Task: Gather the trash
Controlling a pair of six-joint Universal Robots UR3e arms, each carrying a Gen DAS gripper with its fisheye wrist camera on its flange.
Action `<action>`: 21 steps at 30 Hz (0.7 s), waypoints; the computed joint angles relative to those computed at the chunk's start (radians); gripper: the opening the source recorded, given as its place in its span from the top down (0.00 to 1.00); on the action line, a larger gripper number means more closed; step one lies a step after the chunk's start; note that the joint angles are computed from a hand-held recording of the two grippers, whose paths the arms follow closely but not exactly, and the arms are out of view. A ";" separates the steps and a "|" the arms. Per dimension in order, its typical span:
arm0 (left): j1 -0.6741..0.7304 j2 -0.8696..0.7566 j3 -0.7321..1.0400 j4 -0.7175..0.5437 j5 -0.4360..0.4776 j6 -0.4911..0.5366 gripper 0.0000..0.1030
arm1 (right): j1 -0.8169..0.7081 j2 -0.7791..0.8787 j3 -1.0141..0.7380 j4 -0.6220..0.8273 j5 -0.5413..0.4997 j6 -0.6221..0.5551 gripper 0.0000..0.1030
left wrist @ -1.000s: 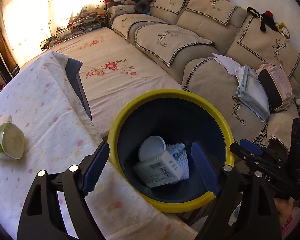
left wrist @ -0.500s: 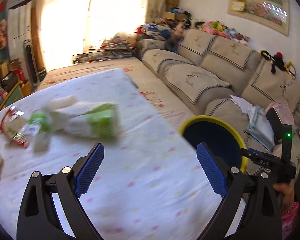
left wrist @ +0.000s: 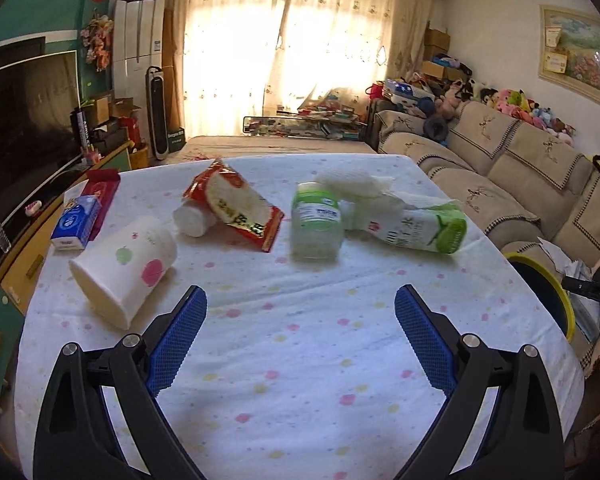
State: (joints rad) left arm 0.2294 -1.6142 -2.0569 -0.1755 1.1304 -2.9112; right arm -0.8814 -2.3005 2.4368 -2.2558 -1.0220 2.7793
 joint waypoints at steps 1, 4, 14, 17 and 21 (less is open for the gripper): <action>0.019 -0.005 -0.009 0.011 -0.016 -0.007 0.09 | 0.092 0.074 -0.025 -0.089 -0.038 0.060 0.42; 0.062 -0.010 -0.041 0.019 -0.069 -0.019 0.09 | 0.303 0.247 -0.123 -0.238 -0.119 0.172 0.42; 0.050 -0.006 -0.047 0.023 -0.045 -0.026 0.09 | 0.819 0.795 -0.725 -0.343 -0.292 0.294 0.42; 0.058 -0.004 -0.046 0.018 -0.050 -0.036 0.09 | 0.910 0.953 -0.947 -0.269 -0.311 0.295 0.42; 0.073 -0.001 -0.047 0.011 -0.064 -0.049 0.09 | 0.991 1.146 -1.224 -0.158 -0.338 0.279 0.42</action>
